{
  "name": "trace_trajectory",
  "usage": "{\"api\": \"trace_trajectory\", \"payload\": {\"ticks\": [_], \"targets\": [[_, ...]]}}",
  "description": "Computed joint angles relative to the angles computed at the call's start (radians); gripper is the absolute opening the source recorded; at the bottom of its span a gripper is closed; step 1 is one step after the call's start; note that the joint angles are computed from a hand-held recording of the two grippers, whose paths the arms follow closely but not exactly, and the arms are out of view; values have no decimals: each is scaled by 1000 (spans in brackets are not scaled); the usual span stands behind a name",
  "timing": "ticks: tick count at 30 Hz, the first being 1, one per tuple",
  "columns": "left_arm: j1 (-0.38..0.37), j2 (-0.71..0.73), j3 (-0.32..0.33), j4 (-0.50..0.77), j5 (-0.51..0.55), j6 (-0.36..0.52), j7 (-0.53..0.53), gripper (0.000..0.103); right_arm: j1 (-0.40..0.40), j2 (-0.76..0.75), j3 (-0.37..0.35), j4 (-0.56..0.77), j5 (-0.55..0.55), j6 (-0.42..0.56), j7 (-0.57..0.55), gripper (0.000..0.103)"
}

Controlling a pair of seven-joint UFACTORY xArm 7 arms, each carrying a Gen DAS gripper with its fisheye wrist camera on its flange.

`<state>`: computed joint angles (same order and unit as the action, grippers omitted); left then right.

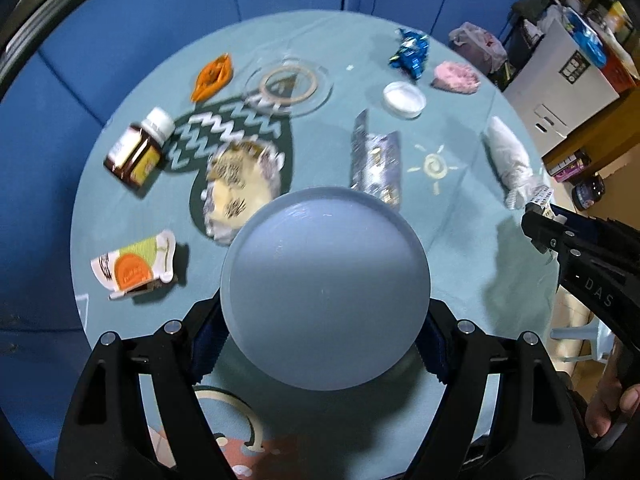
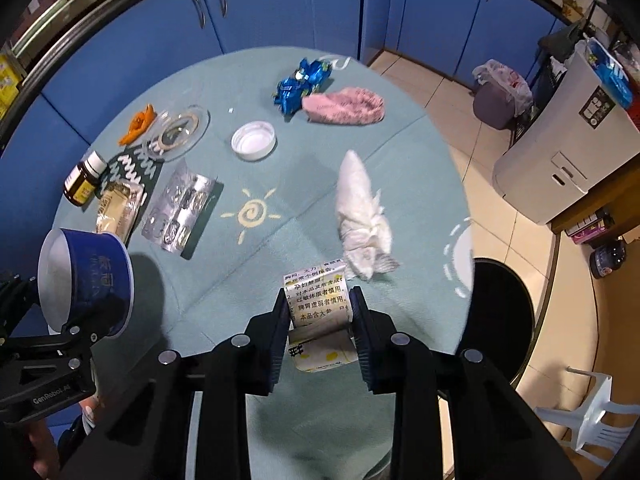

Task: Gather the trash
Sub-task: 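Carry the paper card and blue lid to the black bin and release both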

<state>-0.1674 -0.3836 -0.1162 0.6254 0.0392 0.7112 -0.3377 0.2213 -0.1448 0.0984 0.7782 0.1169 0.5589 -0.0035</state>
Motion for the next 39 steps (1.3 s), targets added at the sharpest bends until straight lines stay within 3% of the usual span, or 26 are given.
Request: {"api": "trace_trajectory", "payload": {"ticks": [4, 12, 28, 39], "targets": [[-6, 68, -61, 51, 56, -38, -75, 78, -16, -18, -16, -3, 2, -5, -11, 29], [-47, 162, -85, 157, 169, -78, -136, 78, -57, -47, -31, -4, -27, -23, 2, 29], [-139, 275, -93, 297, 251, -71, -161, 78, -162, -114, -76, -60, -101, -48, 58, 30], [-201, 340, -105, 385, 307, -45, -214, 78, -226, -160, -134, -115, -70, -64, 11, 30]]}}
